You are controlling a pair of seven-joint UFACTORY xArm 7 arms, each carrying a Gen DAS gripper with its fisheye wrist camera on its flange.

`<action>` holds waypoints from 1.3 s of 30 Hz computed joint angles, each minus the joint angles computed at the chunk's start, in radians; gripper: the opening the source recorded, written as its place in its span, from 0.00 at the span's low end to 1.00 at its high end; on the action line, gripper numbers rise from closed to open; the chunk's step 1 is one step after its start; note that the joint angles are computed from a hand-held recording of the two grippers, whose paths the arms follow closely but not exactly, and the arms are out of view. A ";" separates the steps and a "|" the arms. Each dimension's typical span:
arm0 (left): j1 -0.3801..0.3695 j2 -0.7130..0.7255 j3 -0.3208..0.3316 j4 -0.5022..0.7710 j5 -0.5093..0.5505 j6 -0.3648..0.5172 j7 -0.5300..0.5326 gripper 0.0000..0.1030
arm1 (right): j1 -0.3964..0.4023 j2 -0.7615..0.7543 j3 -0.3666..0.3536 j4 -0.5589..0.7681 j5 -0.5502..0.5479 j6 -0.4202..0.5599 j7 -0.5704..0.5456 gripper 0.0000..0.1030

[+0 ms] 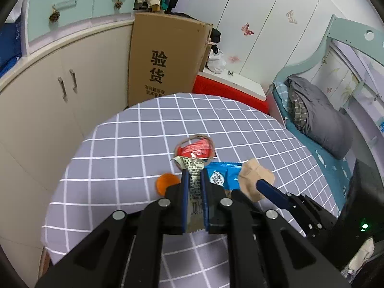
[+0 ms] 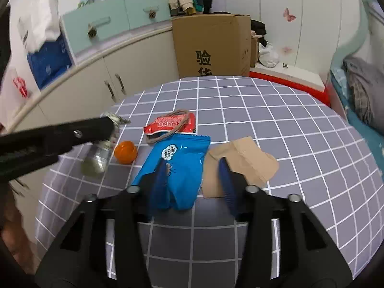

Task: Collect trash
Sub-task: 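Grasp the white-green bar wrapper with the left tool while the right tool grasps the blue snack bag, then carry both wrappers from the table over the wastebasket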

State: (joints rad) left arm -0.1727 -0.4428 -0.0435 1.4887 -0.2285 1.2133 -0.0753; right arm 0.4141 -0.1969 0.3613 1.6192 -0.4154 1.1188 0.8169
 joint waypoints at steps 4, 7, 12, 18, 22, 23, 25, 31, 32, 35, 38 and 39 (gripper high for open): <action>0.008 -0.013 0.012 -0.004 0.004 0.019 0.003 0.09 | 0.013 0.039 0.016 0.050 -0.045 0.075 -0.002 0.33; 0.015 -0.021 0.022 -0.006 0.001 0.040 0.003 0.09 | 0.029 0.056 0.000 0.065 -0.018 0.098 -0.016 0.23; 0.025 -0.048 0.037 -0.010 0.001 0.069 0.012 0.09 | 0.041 0.047 -0.001 0.056 -0.060 0.093 0.010 0.06; 0.026 -0.091 0.064 -0.008 -0.015 0.101 0.048 0.09 | 0.028 -0.028 0.034 0.000 -0.150 0.082 0.098 0.04; 0.026 -0.125 0.088 -0.012 -0.037 0.120 0.072 0.09 | -0.007 -0.080 0.077 -0.003 -0.178 0.079 0.149 0.04; 0.026 -0.135 0.097 -0.014 -0.043 0.125 0.079 0.09 | -0.016 -0.086 0.092 0.009 -0.188 0.084 0.154 0.04; 0.027 -0.146 0.111 -0.014 -0.054 0.136 0.087 0.09 | -0.031 -0.082 0.124 0.045 -0.207 0.104 0.150 0.04; 0.046 -0.177 0.169 -0.019 -0.078 0.160 0.111 0.09 | -0.007 0.012 0.206 0.185 -0.271 0.147 0.156 0.04; 0.052 -0.183 0.181 -0.022 -0.079 0.164 0.117 0.09 | 0.012 0.046 0.224 0.220 -0.296 0.159 0.160 0.04; 0.076 -0.195 0.231 -0.028 -0.081 0.176 0.133 0.09 | 0.077 0.139 0.254 0.303 -0.349 0.164 0.173 0.04; 0.105 -0.196 0.293 -0.025 -0.087 0.193 0.149 0.09 | 0.204 0.304 0.302 0.454 -0.492 0.202 0.182 0.04; 0.120 -0.196 0.316 -0.026 -0.080 0.194 0.162 0.09 | 0.266 0.373 0.309 0.524 -0.548 0.220 0.175 0.04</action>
State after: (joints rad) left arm -0.0526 -0.6385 0.2730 1.4623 -0.3084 1.4076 0.0867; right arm 0.6797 0.1758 0.6707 2.1429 -0.9631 1.3384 0.9918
